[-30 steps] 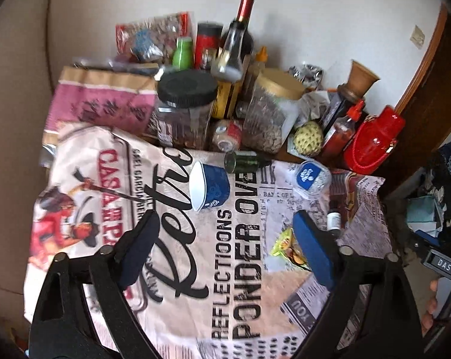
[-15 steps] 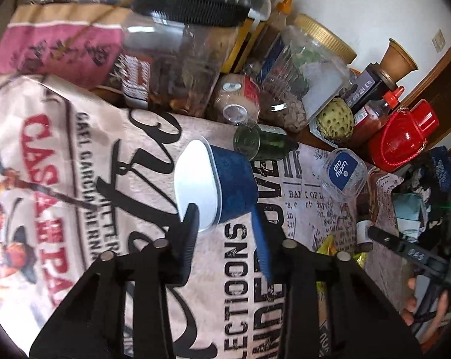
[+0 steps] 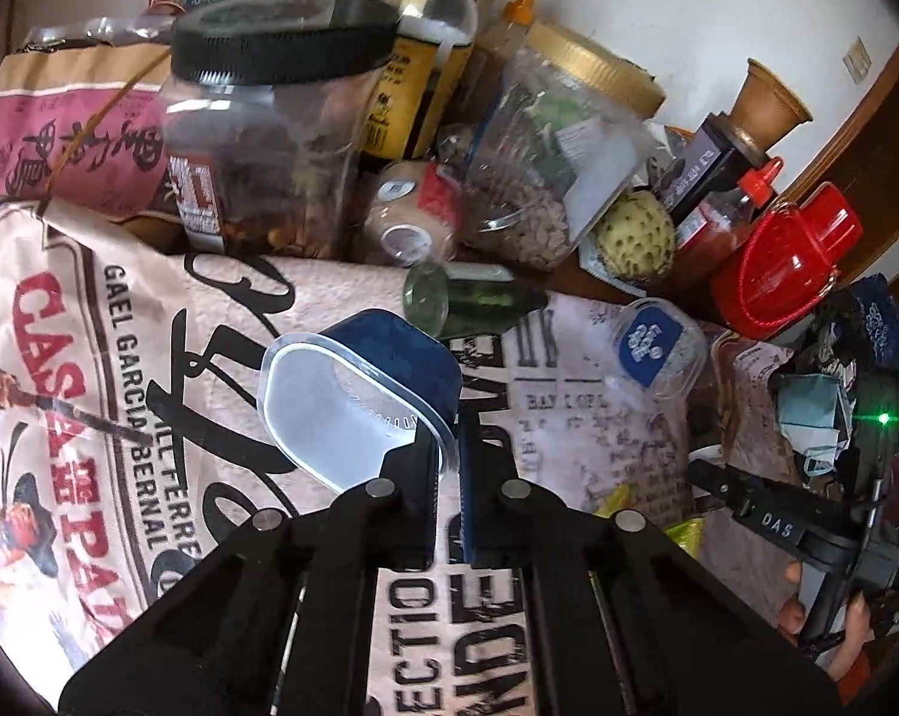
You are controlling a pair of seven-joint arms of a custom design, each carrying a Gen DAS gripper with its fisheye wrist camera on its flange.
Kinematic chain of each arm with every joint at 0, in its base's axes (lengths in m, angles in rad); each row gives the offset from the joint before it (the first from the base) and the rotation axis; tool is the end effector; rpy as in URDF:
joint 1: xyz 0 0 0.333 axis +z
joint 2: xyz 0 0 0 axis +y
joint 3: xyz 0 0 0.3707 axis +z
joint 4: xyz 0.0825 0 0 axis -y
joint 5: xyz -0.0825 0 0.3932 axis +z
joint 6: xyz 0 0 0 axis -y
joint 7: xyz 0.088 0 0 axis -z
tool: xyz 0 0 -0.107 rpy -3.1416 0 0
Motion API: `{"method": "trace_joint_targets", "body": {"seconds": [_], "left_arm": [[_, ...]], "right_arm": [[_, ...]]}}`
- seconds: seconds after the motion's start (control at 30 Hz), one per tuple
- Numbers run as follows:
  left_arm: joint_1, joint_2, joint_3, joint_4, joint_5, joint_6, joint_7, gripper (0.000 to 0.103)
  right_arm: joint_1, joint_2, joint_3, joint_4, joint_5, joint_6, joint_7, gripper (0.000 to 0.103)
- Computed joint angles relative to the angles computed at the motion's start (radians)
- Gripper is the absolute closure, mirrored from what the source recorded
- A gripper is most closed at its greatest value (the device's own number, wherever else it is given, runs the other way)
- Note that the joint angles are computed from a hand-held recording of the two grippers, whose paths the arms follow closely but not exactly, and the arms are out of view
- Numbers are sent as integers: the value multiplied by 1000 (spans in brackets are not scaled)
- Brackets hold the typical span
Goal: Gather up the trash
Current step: 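Lift the container and bottle and carry both toward the white bucket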
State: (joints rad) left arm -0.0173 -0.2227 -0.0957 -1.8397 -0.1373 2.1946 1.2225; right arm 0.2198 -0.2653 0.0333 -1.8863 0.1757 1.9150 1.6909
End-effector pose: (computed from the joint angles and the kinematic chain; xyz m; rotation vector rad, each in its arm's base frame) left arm 0.5230 -0.0715 0.7350 -2.2550 1.7005 -0.7965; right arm 0.4751 0.1384 0.6990 -2.0796 1.8847 -0.0422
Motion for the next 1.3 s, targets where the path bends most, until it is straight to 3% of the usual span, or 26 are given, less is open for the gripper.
{"method": "trace_joint_targets", "body": {"seconds": [0.43,0.77,1.0,1.3], "left_arm": [[-43,-6,-86,197,190,-79,-123,98],[-89,-87,-202,261,380,-131,-367,98],[-111,-159,-307,287,496,-234,-536,98],[-112,-207,-417,371,601,-370,-607,98]], "right_arm": [[-37,-79,-65,105,74,-44,-126,78],[-59,-197,-142,140,164,-26,-274,78],[-51,-267,-207,149,236,-65,-401,78],[-45,-363,-243,154,287,-113,-458,78]]}}
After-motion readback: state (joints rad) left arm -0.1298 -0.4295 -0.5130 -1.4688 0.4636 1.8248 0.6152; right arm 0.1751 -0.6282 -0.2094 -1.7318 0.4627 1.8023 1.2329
